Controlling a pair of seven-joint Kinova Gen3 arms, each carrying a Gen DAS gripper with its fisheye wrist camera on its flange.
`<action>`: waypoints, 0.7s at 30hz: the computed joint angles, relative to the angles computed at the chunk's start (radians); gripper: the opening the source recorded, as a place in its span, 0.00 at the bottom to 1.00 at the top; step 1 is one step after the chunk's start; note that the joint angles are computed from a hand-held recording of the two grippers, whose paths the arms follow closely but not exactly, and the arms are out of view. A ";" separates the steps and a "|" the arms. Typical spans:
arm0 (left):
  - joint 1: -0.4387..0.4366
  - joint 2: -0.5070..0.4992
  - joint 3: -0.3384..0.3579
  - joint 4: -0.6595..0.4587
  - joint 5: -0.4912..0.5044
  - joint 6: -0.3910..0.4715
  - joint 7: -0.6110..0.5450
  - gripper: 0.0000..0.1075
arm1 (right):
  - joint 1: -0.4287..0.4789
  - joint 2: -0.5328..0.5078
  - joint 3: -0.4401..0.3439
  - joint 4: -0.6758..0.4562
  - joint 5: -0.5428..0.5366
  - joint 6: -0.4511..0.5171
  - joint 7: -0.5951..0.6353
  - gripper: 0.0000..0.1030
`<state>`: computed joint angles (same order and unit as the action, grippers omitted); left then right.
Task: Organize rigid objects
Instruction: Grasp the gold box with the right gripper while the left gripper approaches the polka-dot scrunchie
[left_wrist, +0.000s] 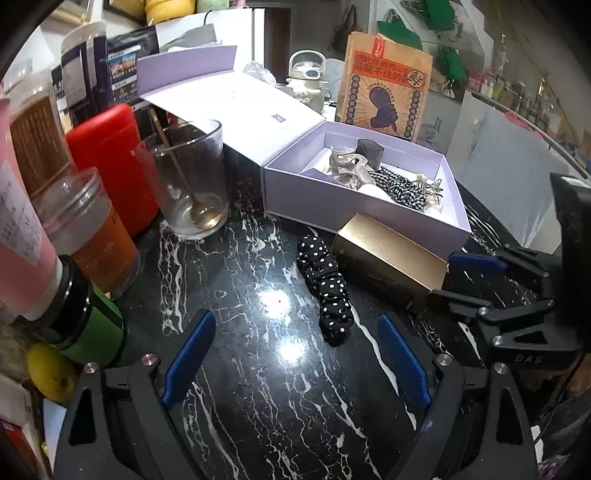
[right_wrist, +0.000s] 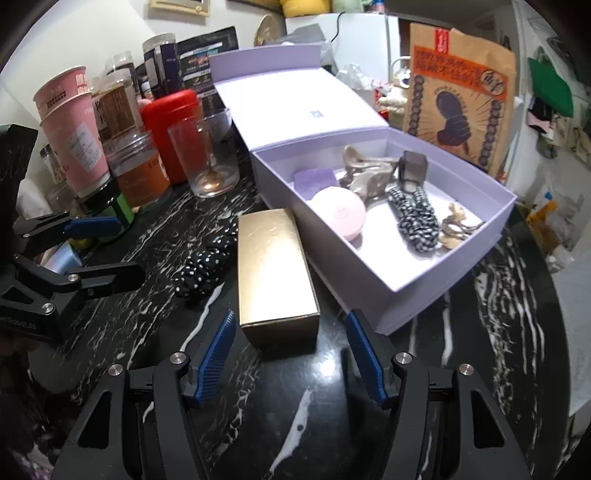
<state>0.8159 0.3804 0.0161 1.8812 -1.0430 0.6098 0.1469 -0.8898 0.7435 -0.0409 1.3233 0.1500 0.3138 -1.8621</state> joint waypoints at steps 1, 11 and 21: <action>-0.005 -0.003 -0.003 0.008 -0.003 -0.018 0.010 0.84 | 0.009 0.011 -0.014 -0.023 -0.001 0.021 0.013 0.61; -0.035 -0.005 -0.052 0.047 0.044 -0.145 0.038 0.84 | -0.003 0.061 -0.014 -0.110 0.005 0.086 0.051 0.45; -0.018 0.023 -0.098 0.017 0.101 -0.188 -0.026 0.84 | -0.100 -0.009 0.098 0.018 0.090 0.067 -0.051 0.44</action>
<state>0.7981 0.4033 -0.0821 1.8982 -0.9418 0.4214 0.1207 -0.9902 0.7341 0.0574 1.3415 0.2400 0.3813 -1.9127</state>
